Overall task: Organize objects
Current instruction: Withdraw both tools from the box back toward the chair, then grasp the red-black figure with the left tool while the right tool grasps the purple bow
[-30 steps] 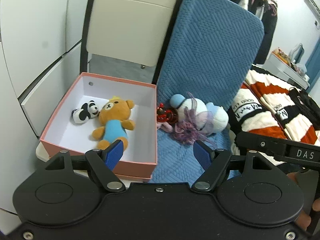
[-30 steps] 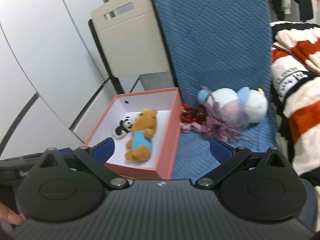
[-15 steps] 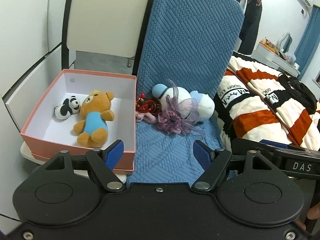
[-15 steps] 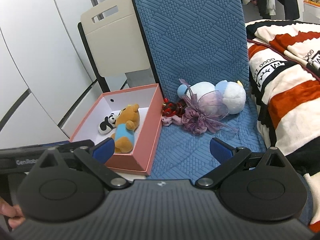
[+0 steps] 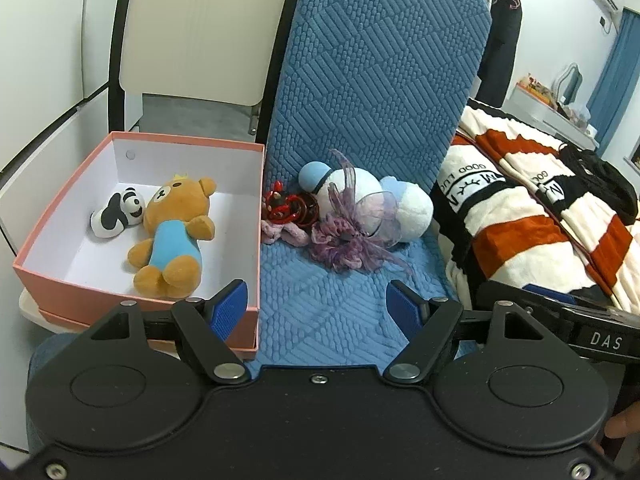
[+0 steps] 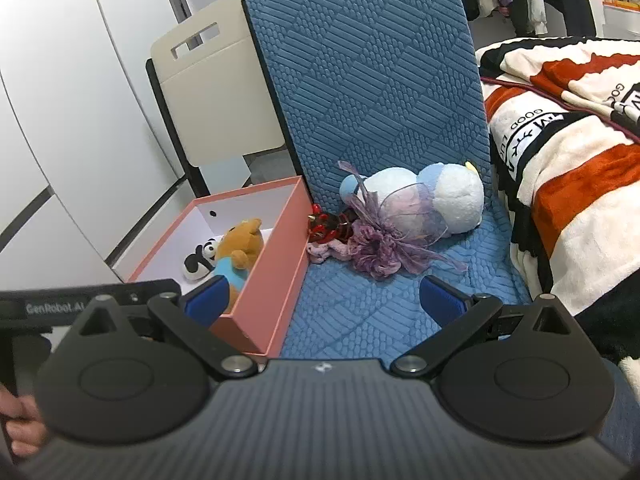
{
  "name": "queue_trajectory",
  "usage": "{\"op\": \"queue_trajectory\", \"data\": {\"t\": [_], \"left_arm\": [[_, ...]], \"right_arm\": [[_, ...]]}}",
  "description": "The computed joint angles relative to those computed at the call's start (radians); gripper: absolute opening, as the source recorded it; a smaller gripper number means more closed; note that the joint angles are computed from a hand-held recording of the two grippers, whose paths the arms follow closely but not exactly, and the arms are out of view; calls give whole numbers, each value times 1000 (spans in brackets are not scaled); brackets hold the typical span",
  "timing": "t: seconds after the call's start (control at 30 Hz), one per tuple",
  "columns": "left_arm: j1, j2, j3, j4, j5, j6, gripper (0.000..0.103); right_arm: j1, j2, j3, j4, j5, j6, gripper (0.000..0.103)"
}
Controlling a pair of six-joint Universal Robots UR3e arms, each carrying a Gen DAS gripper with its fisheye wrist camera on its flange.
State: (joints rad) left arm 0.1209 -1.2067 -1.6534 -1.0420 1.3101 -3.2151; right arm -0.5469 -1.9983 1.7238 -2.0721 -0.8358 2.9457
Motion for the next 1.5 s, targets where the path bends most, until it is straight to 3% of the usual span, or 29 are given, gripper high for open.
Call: {"op": "queue_trajectory", "data": {"t": [0.5, 0.83, 1.0, 1.33, 1.5], "left_arm": [[-42, -106, -142, 223, 31, 0, 75], [-91, -210, -113, 292, 65, -20, 75], [-113, -290, -25, 270, 93, 22, 75], [-173, -546, 303, 161, 178, 206, 75], [-202, -711, 529, 70, 220, 284, 75]], "right_arm": [[61, 84, 211, -366, -49, 24, 103], [37, 106, 236, -403, -36, 37, 103], [69, 183, 212, -452, -70, 79, 103], [133, 407, 67, -529, -110, 143, 103], [137, 546, -62, -500, -61, 187, 100]]}}
